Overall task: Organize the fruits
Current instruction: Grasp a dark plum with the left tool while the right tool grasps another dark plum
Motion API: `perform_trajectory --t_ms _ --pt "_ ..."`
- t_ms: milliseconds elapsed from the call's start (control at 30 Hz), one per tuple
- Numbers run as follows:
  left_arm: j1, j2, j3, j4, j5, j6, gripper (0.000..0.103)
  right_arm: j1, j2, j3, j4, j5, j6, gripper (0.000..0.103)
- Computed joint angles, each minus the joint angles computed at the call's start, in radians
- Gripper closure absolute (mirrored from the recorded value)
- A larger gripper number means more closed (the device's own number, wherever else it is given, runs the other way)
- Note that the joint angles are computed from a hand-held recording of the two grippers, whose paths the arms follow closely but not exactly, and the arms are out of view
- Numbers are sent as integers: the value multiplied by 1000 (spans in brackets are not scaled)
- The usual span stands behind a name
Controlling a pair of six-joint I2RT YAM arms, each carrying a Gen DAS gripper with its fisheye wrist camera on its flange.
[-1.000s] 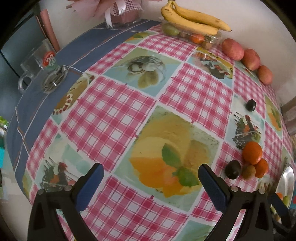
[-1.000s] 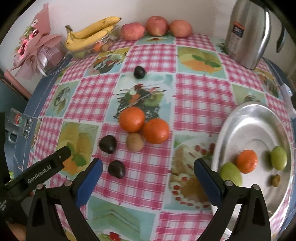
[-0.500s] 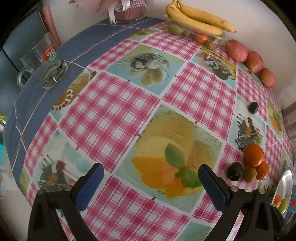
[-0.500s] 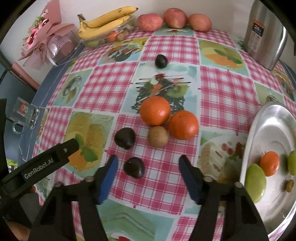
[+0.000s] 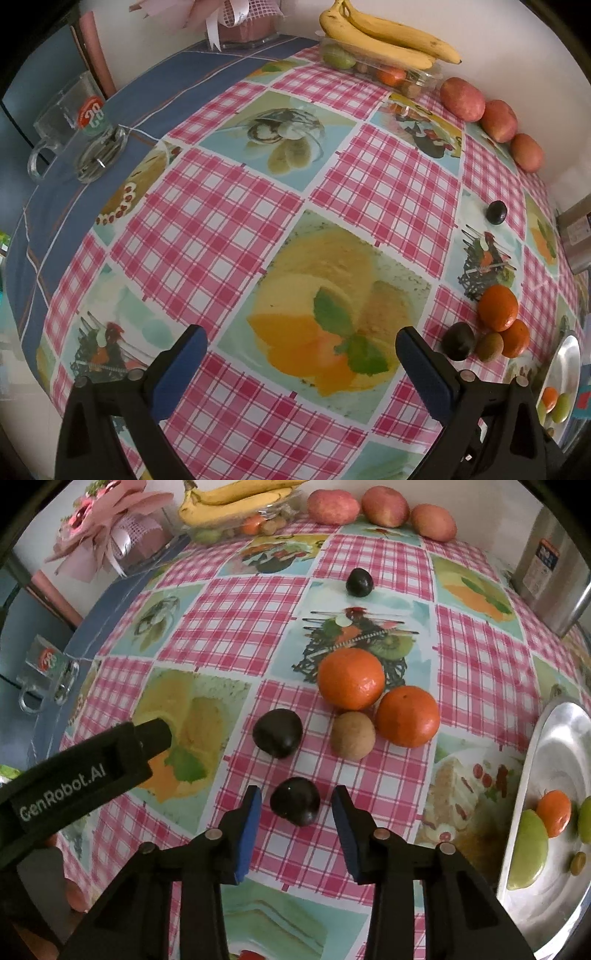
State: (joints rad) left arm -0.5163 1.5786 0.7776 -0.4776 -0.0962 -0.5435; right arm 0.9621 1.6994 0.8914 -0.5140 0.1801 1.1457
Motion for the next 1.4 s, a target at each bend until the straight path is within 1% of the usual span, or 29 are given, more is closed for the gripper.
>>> perform_trajectory --t_ms 67,133,267,400,700,1000,1200,1300,1367,1400 --pt "-1 3 1 0 -2 0 0 -1 16 12 -2 1 -6 65" --pt "-1 5 0 3 -3 1 0 -2 23 20 -11 6 -6 69" --pt "-5 5 0 6 -6 2 0 -10 14 5 14 -5 -3 75" --pt "-3 6 2 9 -4 3 0 -14 -7 -12 27 -13 6 77" --pt "-13 -10 0 19 -3 -8 0 -12 -83 -77 62 -17 41 77" --pt "-16 -35 -8 32 24 -24 0 -16 -183 -132 66 16 74 77" --pt "-45 -16 5 45 43 -25 0 -30 -248 -187 63 33 107 77" --pt "-62 -13 0 67 80 -30 1 -42 -309 -224 36 51 137 77" --pt "-77 -10 -3 83 104 -33 5 -53 -360 -250 6 67 156 77" --pt "-88 -4 -3 92 118 -33 9 -55 -385 -262 -8 75 166 77"
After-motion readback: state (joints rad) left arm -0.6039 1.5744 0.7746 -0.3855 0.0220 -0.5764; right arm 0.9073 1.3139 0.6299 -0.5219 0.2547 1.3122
